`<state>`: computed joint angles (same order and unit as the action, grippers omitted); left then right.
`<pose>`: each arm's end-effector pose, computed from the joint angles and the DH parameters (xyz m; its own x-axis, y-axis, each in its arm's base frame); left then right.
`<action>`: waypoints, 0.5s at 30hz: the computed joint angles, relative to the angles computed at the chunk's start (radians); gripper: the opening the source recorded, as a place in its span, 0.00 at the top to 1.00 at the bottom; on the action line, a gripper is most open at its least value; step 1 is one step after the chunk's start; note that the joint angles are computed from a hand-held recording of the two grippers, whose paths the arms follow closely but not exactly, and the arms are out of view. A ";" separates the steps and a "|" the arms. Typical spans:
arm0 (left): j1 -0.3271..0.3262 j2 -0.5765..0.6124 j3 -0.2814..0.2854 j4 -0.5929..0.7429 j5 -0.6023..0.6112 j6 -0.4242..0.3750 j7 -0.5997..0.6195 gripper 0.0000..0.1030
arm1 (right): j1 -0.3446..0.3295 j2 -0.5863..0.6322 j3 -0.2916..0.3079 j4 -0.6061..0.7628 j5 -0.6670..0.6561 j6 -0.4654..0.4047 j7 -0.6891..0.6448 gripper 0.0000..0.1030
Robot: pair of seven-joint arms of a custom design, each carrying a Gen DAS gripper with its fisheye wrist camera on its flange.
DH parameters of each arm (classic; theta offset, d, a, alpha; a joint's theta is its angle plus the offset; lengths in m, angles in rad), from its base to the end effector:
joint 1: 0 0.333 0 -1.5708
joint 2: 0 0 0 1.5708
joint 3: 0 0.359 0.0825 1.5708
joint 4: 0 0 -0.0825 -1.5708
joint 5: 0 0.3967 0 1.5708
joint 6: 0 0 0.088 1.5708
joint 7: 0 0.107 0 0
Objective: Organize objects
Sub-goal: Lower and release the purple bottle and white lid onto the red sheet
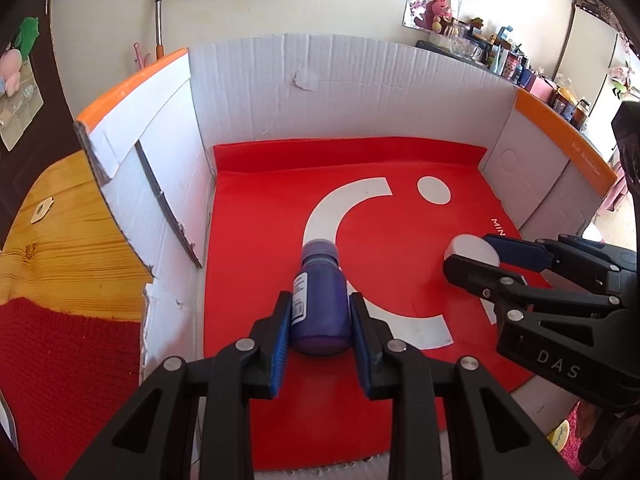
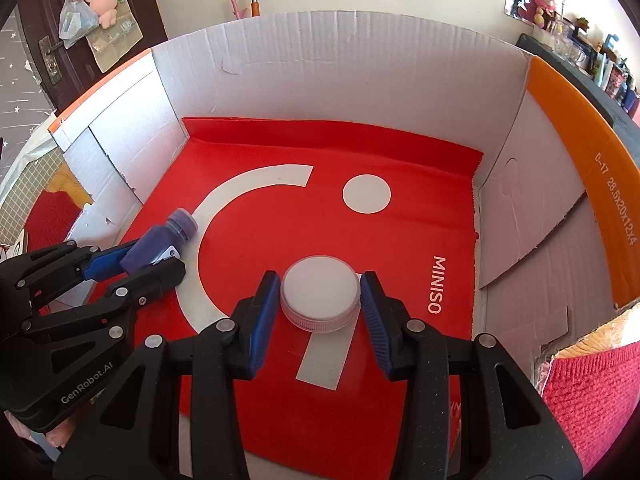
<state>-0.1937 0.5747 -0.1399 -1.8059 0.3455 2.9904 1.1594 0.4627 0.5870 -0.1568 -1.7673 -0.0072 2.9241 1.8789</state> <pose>0.6856 -0.2466 0.3240 -0.2224 -0.9721 0.0747 -0.8040 0.1395 -0.5781 0.6984 0.2405 0.3262 0.0785 -0.9939 -0.0770 -0.8388 -0.0241 -0.5438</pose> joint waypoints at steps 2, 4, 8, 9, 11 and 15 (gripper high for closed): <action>-0.001 -0.002 0.002 -0.002 0.002 0.001 -0.003 0.72 | 0.003 -0.003 -0.004 -0.004 -0.002 0.001 0.001 0.61; 0.002 -0.002 -0.002 -0.004 -0.001 0.003 -0.003 0.72 | 0.001 -0.004 -0.002 -0.005 -0.001 0.001 0.000 0.61; 0.001 -0.003 0.001 -0.007 0.002 0.007 -0.005 0.72 | 0.001 -0.012 -0.001 -0.017 0.001 0.007 0.003 0.59; -0.002 -0.004 0.005 -0.009 0.004 0.008 -0.008 0.72 | 0.002 -0.014 -0.002 -0.021 0.001 0.013 0.003 0.56; -0.006 -0.006 0.009 -0.011 0.007 0.010 -0.012 0.72 | 0.006 -0.018 -0.006 -0.027 0.000 0.019 0.005 0.52; 0.002 -0.011 0.001 -0.014 0.006 0.015 -0.009 0.69 | 0.012 -0.019 -0.009 -0.031 0.001 0.028 0.006 0.52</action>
